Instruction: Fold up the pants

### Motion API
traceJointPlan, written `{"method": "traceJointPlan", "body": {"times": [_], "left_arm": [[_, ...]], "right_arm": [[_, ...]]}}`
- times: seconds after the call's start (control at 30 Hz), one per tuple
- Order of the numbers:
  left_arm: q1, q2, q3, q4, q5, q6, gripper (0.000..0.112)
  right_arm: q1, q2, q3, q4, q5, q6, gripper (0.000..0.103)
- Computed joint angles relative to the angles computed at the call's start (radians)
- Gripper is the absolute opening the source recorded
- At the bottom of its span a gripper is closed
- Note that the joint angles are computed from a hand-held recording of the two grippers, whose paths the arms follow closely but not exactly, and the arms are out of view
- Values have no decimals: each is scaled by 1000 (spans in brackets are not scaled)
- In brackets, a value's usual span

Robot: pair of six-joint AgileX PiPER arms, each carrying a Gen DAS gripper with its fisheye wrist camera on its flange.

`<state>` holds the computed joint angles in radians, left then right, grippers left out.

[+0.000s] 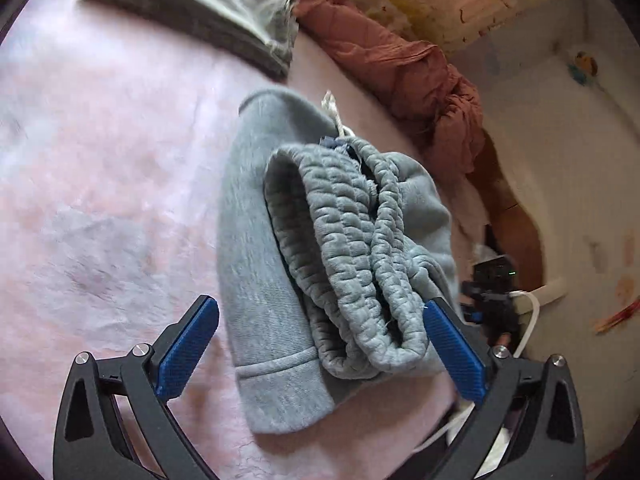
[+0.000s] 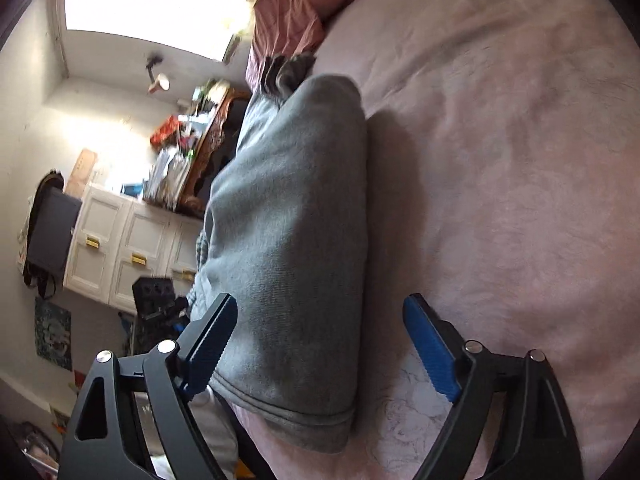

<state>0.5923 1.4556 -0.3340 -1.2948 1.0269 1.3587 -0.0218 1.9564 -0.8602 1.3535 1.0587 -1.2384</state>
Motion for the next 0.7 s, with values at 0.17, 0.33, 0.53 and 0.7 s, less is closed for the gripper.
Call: {"method": "traceJointPlan", "body": {"times": [0.17,0.33,0.53,0.7], "left_arm": [[-23,179,-73,-19,78,64,103],[-31,300,-149,-43,152,63,103],[-199,223,-197,-77,11,-76,102],[-259,95,-147,-123,-36,11,102]], "right_arm": [[73,74,-120,-7,12,33,87],[119,169,-227,54,43,33,89],[178,224,-300,105,34,18,95],[171,232,-301,112,48,-10,88]]}}
